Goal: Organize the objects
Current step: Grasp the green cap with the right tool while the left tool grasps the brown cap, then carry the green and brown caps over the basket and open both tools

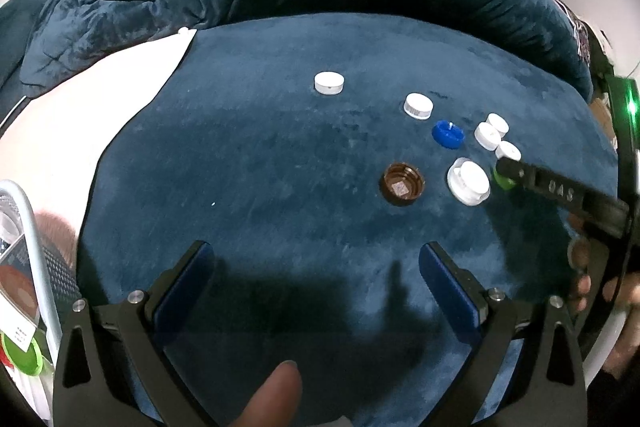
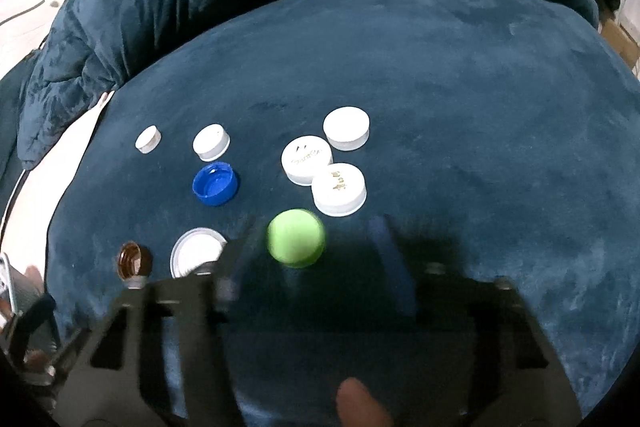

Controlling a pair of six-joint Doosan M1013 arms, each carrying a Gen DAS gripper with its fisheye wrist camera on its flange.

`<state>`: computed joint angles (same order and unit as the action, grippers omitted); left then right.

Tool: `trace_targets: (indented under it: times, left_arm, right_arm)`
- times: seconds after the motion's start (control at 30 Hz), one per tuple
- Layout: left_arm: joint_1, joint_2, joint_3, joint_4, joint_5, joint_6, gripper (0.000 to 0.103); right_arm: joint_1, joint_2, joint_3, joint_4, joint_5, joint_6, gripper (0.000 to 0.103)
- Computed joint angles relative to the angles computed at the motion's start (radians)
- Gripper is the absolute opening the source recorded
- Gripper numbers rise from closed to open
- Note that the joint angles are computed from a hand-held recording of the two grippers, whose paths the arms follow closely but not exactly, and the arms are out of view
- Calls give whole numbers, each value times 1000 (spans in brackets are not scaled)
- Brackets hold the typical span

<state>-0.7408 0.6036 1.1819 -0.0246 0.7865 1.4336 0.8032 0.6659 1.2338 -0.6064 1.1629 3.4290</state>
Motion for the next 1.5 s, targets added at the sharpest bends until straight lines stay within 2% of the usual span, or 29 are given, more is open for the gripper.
trace_targets:
  times: [0.1, 0.4, 0.53, 0.63, 0.73, 0.77, 0.8, 0.87, 0.9, 1.07, 1.23, 1.4, 1.5]
  left_arm:
    - [-1, 3, -6, -8, -4, 2, 102]
    - [-16, 28, -41, -20, -20, 6, 102]
    - [-29, 59, -83, 19, -17, -12, 102]
    - [-32, 80, -109, 20, -1, -24, 98]
    - [-33, 100, -131, -2, 12, -14, 88]
    - [-34, 102, -133, 2, 14, -13, 80]
    - [-35, 104, -132, 7, 19, -11, 63]
    - [-35, 101, -123, 12, 22, -4, 37]
    - [-34, 96, -115, 7, 11, -3, 30]
    - [-20, 68, -91, -56, 2, 28, 30]
    - [3, 2, -34, -136, -42, 75, 30]
    - [31, -85, 39, -81, -112, 7, 30]
    - [57, -144, 89, 26, -146, -104, 30]
  right_arm:
    - [7, -11, 14, -8, -19, -11, 31]
    - [32, -39, 45, -26, -18, 6, 30]
    - [36, -42, 48, -19, -24, 7, 31]
    - [39, -40, 44, -20, -23, -12, 31]
    - [39, -38, 38, -27, -24, -23, 31]
    - [39, -37, 35, -28, -24, -29, 31]
    - [40, -35, 33, -28, -23, -32, 31]
    - [41, -33, 30, -30, -20, -34, 31]
    - [42, -32, 28, -30, -19, -37, 31]
    - [45, -29, 18, -33, -19, -38, 31]
    - [55, -15, -22, -43, -23, -57, 31]
    - [62, 26, -118, -48, -47, -137, 31]
    - [65, 65, -206, -46, -73, -220, 31]
